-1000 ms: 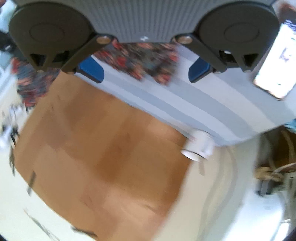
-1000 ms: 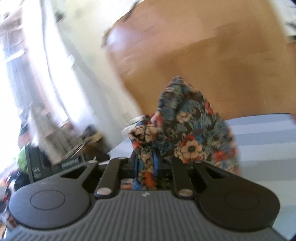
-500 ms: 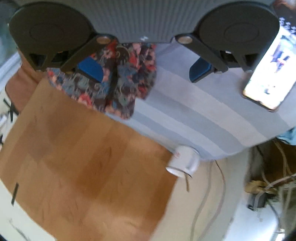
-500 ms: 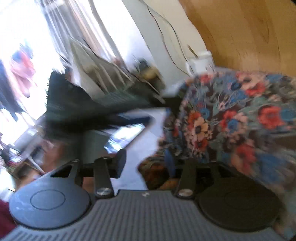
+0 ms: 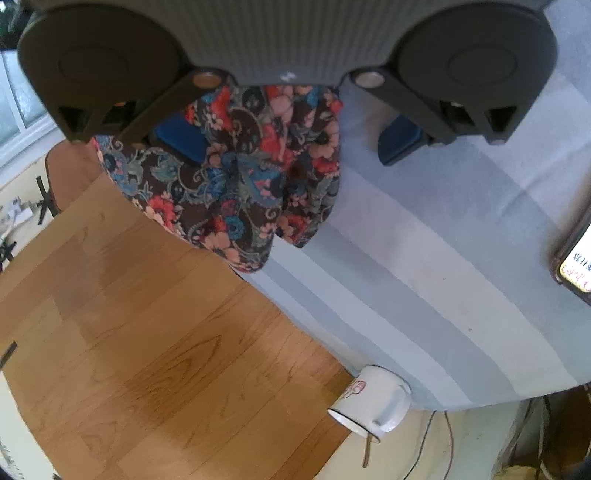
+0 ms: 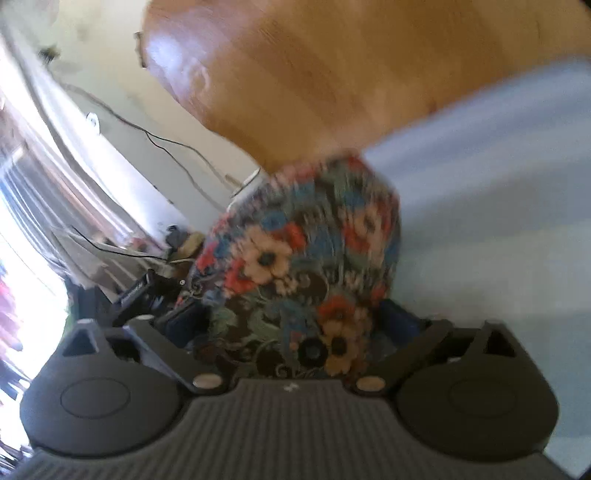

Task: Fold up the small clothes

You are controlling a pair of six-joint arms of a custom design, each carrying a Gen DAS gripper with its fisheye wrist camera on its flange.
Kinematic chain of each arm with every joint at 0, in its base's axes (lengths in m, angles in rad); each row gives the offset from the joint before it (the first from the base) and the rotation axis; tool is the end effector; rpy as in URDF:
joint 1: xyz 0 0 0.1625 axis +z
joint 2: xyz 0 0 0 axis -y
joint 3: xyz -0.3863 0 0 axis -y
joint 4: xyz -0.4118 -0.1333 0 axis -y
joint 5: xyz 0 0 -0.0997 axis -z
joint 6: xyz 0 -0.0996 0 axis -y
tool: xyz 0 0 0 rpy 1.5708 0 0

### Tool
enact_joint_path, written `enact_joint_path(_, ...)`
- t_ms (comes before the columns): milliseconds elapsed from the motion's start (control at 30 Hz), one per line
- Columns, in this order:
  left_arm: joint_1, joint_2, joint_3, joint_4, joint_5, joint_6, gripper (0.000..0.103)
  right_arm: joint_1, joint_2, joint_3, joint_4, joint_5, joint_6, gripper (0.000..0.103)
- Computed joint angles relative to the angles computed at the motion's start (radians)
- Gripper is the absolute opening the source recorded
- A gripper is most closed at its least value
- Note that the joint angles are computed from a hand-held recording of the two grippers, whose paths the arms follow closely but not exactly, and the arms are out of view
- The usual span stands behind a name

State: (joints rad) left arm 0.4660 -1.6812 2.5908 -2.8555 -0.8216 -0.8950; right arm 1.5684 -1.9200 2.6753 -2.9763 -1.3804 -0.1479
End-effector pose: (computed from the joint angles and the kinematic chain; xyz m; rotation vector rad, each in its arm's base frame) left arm -0.2043 -0.3279 0.1901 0.0850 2.7939 -1.2080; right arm 0.1514 -0.3066 0.2257 -0.2981 2.8310 -0.9767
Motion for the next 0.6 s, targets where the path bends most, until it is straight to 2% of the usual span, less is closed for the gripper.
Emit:
enact_joint_path(33, -0.004, 0.003, 0.005, -0.012, -0.005, 0.012, 0.103, -0.026, 0.01, -0.002, 0.018, 0.022, 0.025, 0.103)
enact_joint_path(67, -0.01, 0.009, 0.009, -0.022, -0.012, 0.03, 0.103, -0.018, 0.029, -0.003, -0.005, 0.02, 0.012, 0.103)
enact_joint_path(133, -0.034, 0.031, 0.013, -0.027, -0.007, 0.038, 0.103, -0.005, -0.008, 0.005, 0.031, 0.005, 0.03, 0.103)
enact_joint_path(233, -0.06, 0.044, 0.018, -0.028, -0.031, 0.027, 0.103, 0.022, 0.016, -0.034, 0.065, -0.01, 0.045, 0.103)
enact_joint_path(267, -0.062, 0.06, 0.017, -0.046, -0.044, 0.033, 0.103, 0.023, 0.016, -0.039, 0.081, -0.011, 0.024, 0.103)
enact_joint_path(333, -0.08, 0.115, 0.003, -0.056, -0.008, 0.033, 0.103, 0.019, 0.047, -0.075, 0.102, -0.005, -0.024, 0.102)
enact_joint_path(400, -0.081, 0.181, -0.04, -0.03, 0.02, 0.042, 0.101, 0.011, 0.059, -0.093, 0.123, 0.007, -0.052, 0.088)
enact_joint_path(433, -0.069, 0.203, -0.06, -0.033, 0.009, 0.045, 0.101, 0.022, 0.09, -0.12, 0.119, 0.004, -0.052, 0.076)
enact_joint_path(467, -0.053, 0.224, -0.082, -0.05, -0.014, 0.048, 0.101, 0.019, 0.081, -0.134, 0.138, 0.012, -0.067, 0.068)
enact_joint_path(500, -0.032, 0.25, -0.107, -0.079, -0.04, 0.067, 0.1, 0.009, 0.075, -0.144, 0.152, 0.03, -0.077, 0.067)
enact_joint_path(600, 0.018, 0.369, -0.215, -0.16, -0.096, 0.181, 0.091, -0.016, 0.116, -0.171, 0.058, 0.052, -0.11, 0.066)
